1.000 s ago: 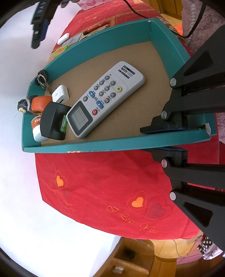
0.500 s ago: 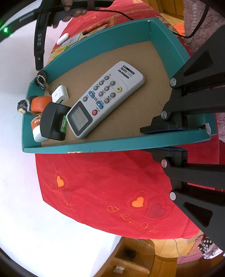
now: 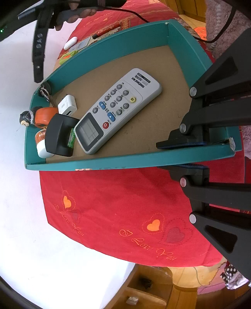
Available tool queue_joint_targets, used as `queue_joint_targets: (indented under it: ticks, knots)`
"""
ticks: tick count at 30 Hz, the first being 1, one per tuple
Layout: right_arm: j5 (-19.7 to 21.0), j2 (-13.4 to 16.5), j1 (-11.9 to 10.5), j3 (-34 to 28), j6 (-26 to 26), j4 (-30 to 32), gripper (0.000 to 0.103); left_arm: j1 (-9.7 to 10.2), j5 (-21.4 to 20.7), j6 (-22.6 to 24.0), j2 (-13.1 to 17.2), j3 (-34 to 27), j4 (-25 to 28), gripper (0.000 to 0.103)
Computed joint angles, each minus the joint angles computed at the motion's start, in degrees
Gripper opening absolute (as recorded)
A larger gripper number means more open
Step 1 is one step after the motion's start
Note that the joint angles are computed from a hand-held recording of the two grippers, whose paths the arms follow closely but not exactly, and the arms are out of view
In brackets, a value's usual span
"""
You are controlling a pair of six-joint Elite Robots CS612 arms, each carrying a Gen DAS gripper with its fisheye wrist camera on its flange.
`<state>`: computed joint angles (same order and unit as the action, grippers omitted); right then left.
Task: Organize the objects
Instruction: 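Move the right gripper back to the green box with orange stripe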
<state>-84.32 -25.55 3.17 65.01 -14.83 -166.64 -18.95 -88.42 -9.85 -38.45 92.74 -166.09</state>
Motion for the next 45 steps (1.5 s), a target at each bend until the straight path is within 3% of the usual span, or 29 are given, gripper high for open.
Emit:
queue_joint_targets:
  ticks: [2, 6, 8, 15, 22, 25, 27, 30, 35, 38, 42, 45]
  knots:
    - [3.2, -0.2, -0.4, 0.0, -0.7, 0.6, 0.046, 0.02, 0.0, 0.0, 0.0, -0.1, 0.1, 0.014]
    - [3.6, 0.4, 0.0, -1.5, -3.6, 3.6, 0.029, 0.01, 0.1, 0.2, 0.0, -0.1, 0.1, 0.014]
    - [4.0, 0.4, 0.5, -1.8, -3.6, 6.2, 0.026, 0.02, 0.2, 0.2, 0.1, -0.2, 0.1, 0.014]
    - [6.6, -0.1, 0.5, -0.9, -3.9, 9.1, 0.025, -0.06, 0.2, 0.1, 0.0, -0.1, 0.1, 0.014]
    - [10.1, -2.5, -0.9, 3.2, 1.6, 4.9, 0.026, -0.13, 0.2, 0.0, 0.0, -0.1, 0.2, 0.014]
    - [10.5, -4.6, -2.2, 6.7, 4.8, 2.5, 0.038, -0.08, 0.0, -0.1, 0.0, -0.1, 0.1, 0.014]
    - [10.1, -5.3, -2.8, 8.0, 6.7, 1.4, 0.054, -0.07, -0.1, -0.1, 0.0, -0.1, 0.0, 0.014]
    - [8.4, -6.7, -3.8, 10.9, 9.4, -0.1, 0.061, -0.06, -0.2, -0.2, 0.0, -0.1, 0.1, 0.014]
    - [4.6, -8.0, -5.4, 14.1, 13.3, 0.2, 0.068, -0.12, -0.2, -0.3, -0.1, 0.0, 0.1, 0.014]
    - [3.4, -8.0, -6.2, 14.8, 16.1, 1.5, 0.078, -0.15, -0.2, -0.3, -0.1, 0.0, 0.1, 0.014]
    - [2.3, -7.4, -6.6, 14.1, 18.6, 4.1, 0.079, -0.16, -0.1, -0.3, -0.1, -0.1, 0.2, 0.014]
    - [3.7, -6.5, -6.4, 12.6, 18.9, 4.0, 0.079, -0.2, 0.0, -0.4, -0.1, -0.1, 0.1, 0.014]
